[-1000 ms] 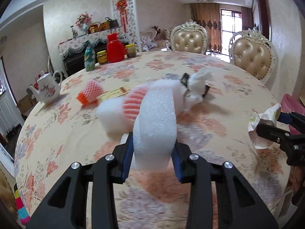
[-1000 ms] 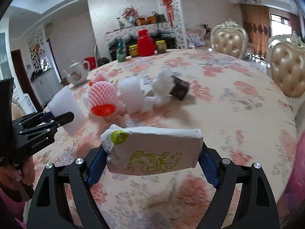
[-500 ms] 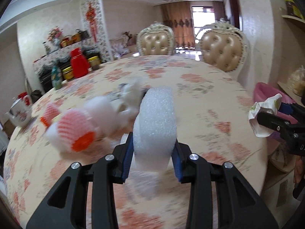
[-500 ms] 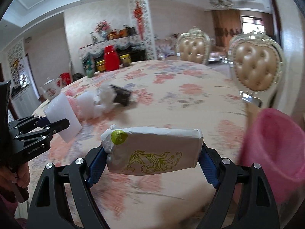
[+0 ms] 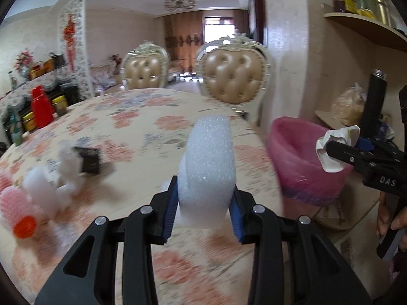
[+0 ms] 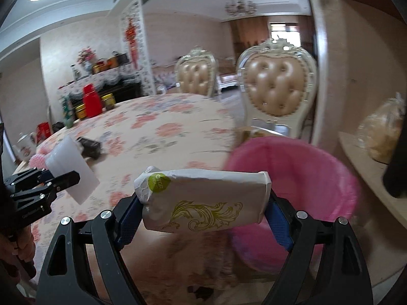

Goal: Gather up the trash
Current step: 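Carry foam block and packet to the pink bin and release both inside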

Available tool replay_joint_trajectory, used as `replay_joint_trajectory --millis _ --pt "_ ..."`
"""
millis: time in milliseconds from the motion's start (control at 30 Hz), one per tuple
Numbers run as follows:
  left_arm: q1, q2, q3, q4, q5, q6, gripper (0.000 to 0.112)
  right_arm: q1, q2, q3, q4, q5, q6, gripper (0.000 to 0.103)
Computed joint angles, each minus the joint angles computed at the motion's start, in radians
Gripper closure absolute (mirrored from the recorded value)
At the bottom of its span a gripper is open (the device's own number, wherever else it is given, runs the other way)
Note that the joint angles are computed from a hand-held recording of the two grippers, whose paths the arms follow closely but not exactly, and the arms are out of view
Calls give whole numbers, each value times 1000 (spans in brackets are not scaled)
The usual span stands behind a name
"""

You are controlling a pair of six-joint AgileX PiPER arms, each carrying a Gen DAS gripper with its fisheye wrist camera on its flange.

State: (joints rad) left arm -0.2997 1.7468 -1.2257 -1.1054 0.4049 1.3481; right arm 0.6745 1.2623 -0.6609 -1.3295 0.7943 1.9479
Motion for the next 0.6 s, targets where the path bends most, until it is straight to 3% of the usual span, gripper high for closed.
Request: replay_joint_trajectory --millis 367,600 --pt "-176 157 -261 73 93 -141 77 -234 -106 140 -26 -72 25 23" --pt "-277 331 -574 227 200 -363 76 -359 -118 192 -95 -150 41 23"
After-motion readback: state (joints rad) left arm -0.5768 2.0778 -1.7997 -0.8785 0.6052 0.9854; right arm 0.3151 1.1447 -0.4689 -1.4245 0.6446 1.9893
